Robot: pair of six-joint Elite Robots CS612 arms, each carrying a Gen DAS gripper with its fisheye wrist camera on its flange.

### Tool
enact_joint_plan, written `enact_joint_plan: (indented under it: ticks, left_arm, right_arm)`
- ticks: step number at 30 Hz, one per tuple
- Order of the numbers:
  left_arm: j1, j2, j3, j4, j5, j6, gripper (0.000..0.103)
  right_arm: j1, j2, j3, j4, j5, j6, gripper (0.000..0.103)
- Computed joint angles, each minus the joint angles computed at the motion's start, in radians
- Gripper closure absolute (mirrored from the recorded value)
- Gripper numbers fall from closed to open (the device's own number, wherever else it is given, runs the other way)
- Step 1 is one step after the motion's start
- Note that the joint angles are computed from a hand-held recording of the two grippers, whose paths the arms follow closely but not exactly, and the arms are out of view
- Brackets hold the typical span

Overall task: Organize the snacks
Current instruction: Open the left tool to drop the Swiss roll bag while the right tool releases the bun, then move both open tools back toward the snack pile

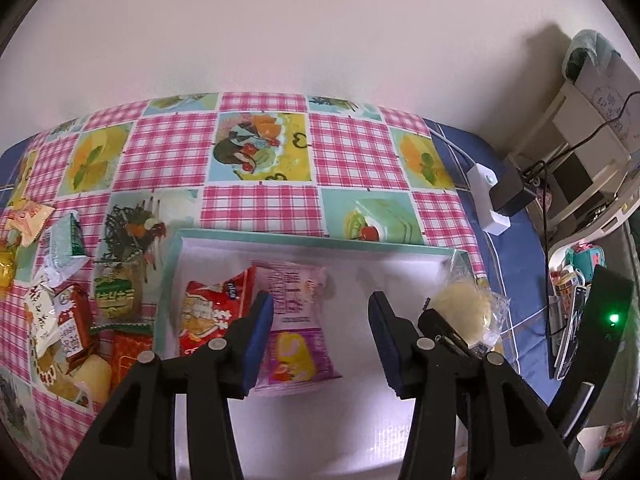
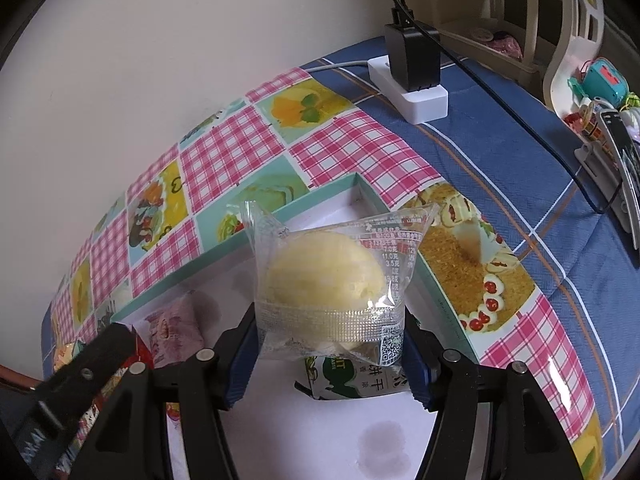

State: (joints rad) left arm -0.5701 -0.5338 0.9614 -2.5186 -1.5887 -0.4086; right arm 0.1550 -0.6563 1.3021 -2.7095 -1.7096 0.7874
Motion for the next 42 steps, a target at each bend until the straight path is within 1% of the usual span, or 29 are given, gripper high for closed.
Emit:
enact_joint_plan:
  ticks: [4,7,11,12,14,18,20,21,22,23,26,32,33,34,36,38,40,42]
  left_arm:
    - [0.000,-0.009,0.007,0.000,0.019,-0.005,0.052]
    - [-0.002,-0.016,0.012,0.007,0.049,-0.008,0.042]
    - [-0.002,-0.023,0.020,0.005,0.075,-0.012,0.041]
    - [-0.002,-0.025,0.022,0.005,0.080,-0.014,0.040]
    - [-0.002,-0.027,0.023,0.007,0.095,-0.020,0.038]
    - [-0.001,-0.030,0.023,0.028,0.132,-0.035,0.037]
    - [0.001,-0.030,0.022,0.039,0.144,-0.047,0.036]
    - [0.002,-0.030,0.022,0.043,0.151,-0.051,0.034]
    - [0.002,-0.028,0.020,0.049,0.160,-0.055,0.025]
    - [0.003,-0.028,0.018,0.060,0.174,-0.061,0.020]
    - [0.007,-0.025,0.014,0.085,0.203,-0.076,0.020]
    - [0.020,-0.027,0.016,0.123,0.224,-0.119,0.020]
    - [0.023,-0.027,0.016,0.130,0.222,-0.127,0.020]
    - [0.026,-0.027,0.017,0.134,0.219,-0.131,0.020]
    - [0.030,-0.030,0.022,0.136,0.213,-0.142,0.020]
    - [0.033,-0.032,0.026,0.143,0.221,-0.146,0.017]
    - [0.036,-0.032,0.027,0.160,0.228,-0.151,0.016]
    - [0.043,-0.032,0.029,0.175,0.216,-0.166,0.016]
  right_arm:
    - [0.001,0.003,-0.007,0.011,0.003,-0.015,0.034]
    - [0.002,0.005,-0.013,0.020,0.004,-0.030,0.032]
    - [0.004,0.008,-0.017,0.018,0.009,-0.047,0.029]
    - [0.004,0.008,-0.018,0.018,0.011,-0.051,0.027]
    - [0.005,0.009,-0.020,0.019,0.010,-0.058,0.025]
    - [0.006,0.011,-0.024,0.020,0.013,-0.067,0.019]
    - [0.008,0.012,-0.026,0.019,0.011,-0.075,0.018]
    - [0.009,0.012,-0.027,0.021,0.008,-0.079,0.018]
    - [0.010,0.012,-0.029,0.022,0.005,-0.082,0.018]
    - [0.011,0.013,-0.030,0.023,0.003,-0.086,0.018]
    - [0.014,0.014,-0.035,0.027,0.001,-0.094,0.018]
    - [0.026,0.016,-0.048,0.046,-0.013,-0.114,0.016]
    - [0.028,0.017,-0.050,0.050,-0.017,-0.116,0.014]
    - [0.031,0.016,-0.051,0.052,-0.020,-0.118,0.009]
    - [0.033,0.015,-0.049,0.048,-0.020,-0.118,0.005]
    - [0.037,0.013,-0.048,0.047,-0.025,-0.124,0.004]
    - [0.043,0.010,-0.046,0.049,-0.041,-0.132,0.000]
    - [0.048,0.008,-0.044,0.052,-0.053,-0.137,0.000]
